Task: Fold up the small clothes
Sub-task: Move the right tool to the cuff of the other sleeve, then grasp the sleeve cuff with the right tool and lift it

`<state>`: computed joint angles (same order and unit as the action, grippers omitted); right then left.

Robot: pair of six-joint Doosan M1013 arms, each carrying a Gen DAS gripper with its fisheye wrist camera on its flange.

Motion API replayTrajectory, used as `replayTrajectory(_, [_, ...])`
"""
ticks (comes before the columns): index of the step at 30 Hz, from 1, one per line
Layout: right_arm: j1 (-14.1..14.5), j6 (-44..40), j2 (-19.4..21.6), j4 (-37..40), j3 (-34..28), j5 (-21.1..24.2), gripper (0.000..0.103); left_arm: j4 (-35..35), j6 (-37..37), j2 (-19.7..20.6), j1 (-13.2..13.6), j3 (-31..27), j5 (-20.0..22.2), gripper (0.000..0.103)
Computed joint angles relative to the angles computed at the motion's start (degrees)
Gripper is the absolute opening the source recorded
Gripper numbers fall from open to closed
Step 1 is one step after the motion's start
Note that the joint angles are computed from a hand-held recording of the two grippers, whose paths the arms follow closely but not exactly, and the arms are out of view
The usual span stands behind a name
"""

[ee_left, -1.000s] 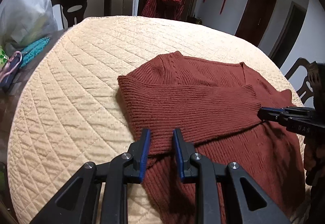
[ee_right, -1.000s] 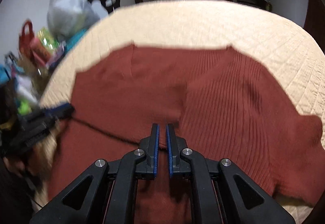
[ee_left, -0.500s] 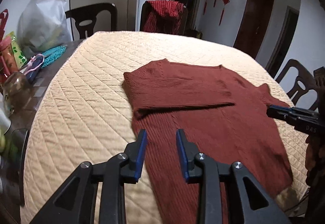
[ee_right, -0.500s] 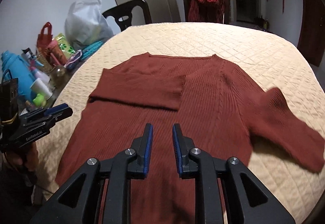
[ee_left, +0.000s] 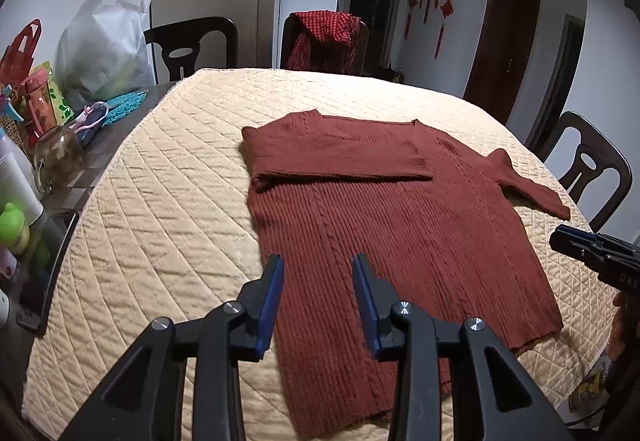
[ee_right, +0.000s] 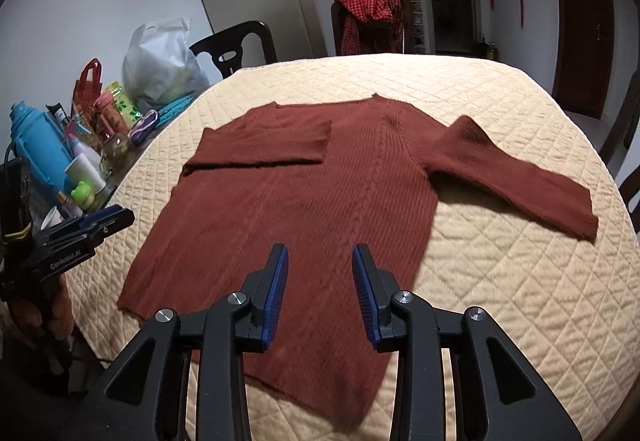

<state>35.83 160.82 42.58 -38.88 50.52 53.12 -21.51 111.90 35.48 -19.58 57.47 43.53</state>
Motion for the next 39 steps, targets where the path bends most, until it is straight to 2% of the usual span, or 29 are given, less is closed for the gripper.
replayTrajectory(4, [-0.07, 0.66, -0.31, 0.51, 1.07, -0.63, 0.038, 0.24, -0.2, -0.18, -0.28, 0.55, -0.07, 0.042])
replayTrajectory(11, [-0.36, 2.7, -0.79, 0.29, 2.41, -1.33, 0.039, 1.18, -1.12, 0.64, -0.74, -0.58, 0.84, 0.043])
replayTrajectory(20, [-1.75, 6.57, -2.01, 0.55, 4.75, -1.49, 0.04, 3.9, -2.51, 3.41, -1.77, -5.21, 2.93, 0.043])
replayTrajectory(29, [-4.31, 17.52, -5.54, -0.26, 11.36, -2.01, 0.043, 6.67, -3.91, 6.76, -2.71, -10.41, 5.52, 0.043])
replayTrajectory(35, [-6.92, 29.21, -8.71, -0.73, 17.58, -1.94, 0.043, 7.16, -4.72, 8.59, -2.85, -12.73, 8.67, 0.043])
replayTrajectory(36, [-7.36, 31.36, -9.26, -0.74, 18.77, -2.33, 0.043, 7.23, -4.87, 8.86, -2.83, -13.05, 9.24, 0.043])
replayTrajectory(39, [-8.13, 39.41, -11.2, -3.63, 22.74, -7.19, 0.043, 7.29, -5.62, 9.43, -2.73, -13.58, 10.44, 0.043])
